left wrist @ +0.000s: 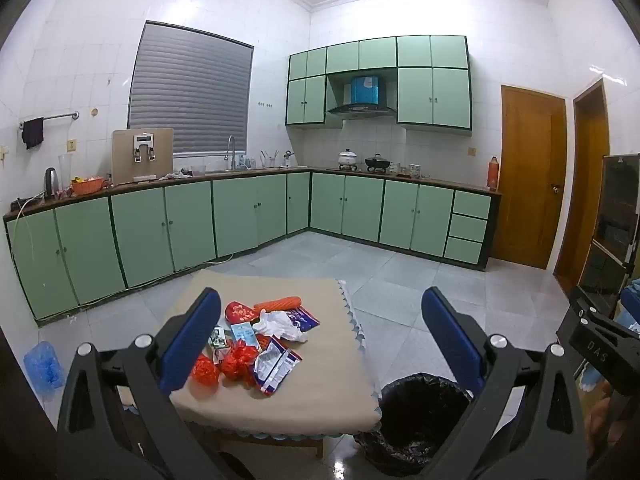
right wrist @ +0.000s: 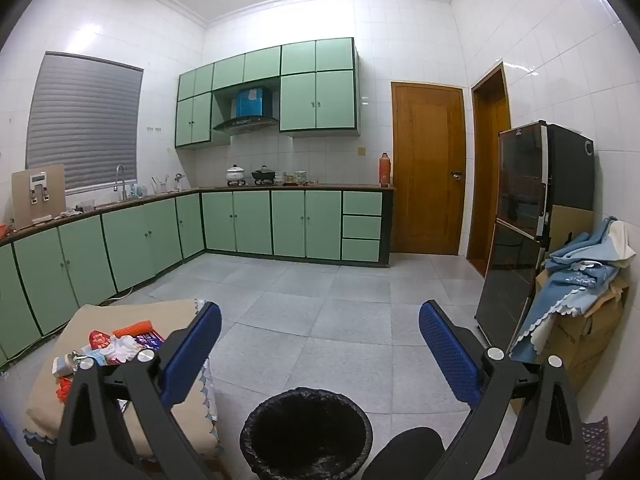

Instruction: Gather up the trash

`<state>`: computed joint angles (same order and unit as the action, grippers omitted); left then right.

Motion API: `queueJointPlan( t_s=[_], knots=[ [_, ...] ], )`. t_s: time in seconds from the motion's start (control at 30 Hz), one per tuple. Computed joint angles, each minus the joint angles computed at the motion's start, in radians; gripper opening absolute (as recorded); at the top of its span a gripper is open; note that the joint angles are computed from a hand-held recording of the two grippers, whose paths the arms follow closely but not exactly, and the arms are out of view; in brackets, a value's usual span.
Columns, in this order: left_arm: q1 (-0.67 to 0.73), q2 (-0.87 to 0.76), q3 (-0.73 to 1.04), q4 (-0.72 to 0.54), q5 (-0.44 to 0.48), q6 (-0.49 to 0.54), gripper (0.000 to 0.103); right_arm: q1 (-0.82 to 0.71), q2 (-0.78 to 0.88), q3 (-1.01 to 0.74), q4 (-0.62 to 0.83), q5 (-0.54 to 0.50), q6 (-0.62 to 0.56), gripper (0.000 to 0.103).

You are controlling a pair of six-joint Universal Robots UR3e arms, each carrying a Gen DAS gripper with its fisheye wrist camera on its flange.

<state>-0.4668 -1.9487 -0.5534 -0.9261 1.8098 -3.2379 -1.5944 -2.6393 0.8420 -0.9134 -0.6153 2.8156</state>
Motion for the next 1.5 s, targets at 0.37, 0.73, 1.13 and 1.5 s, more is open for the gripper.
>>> queueJointPlan(
  t_s=[0.37,0.73,1.13,1.5],
  knots=[
    [-0.003,0.005,-0.017,0.022,0.004,-0.007,0.097,0.000,-0.003,0.009,-0.016,0.002,0.002,0.097],
    [0.002,0.042,-0.089,0.056,0.000,-0.011,0.097,-0.013,0.025,-0.033,0.009,0.014,-0.013,0.097],
    [0.020,0.043,-0.099,0.063,-0.022,-0.008,0.097,-0.005,0.044,-0.077,0.027,0.008,-0.015,0.097],
    [0.029,0.044,-0.118,0.076,-0.029,-0.010,0.097,-0.014,0.069,-0.129,0.063,0.016,-0.028,0.097]
  ],
)
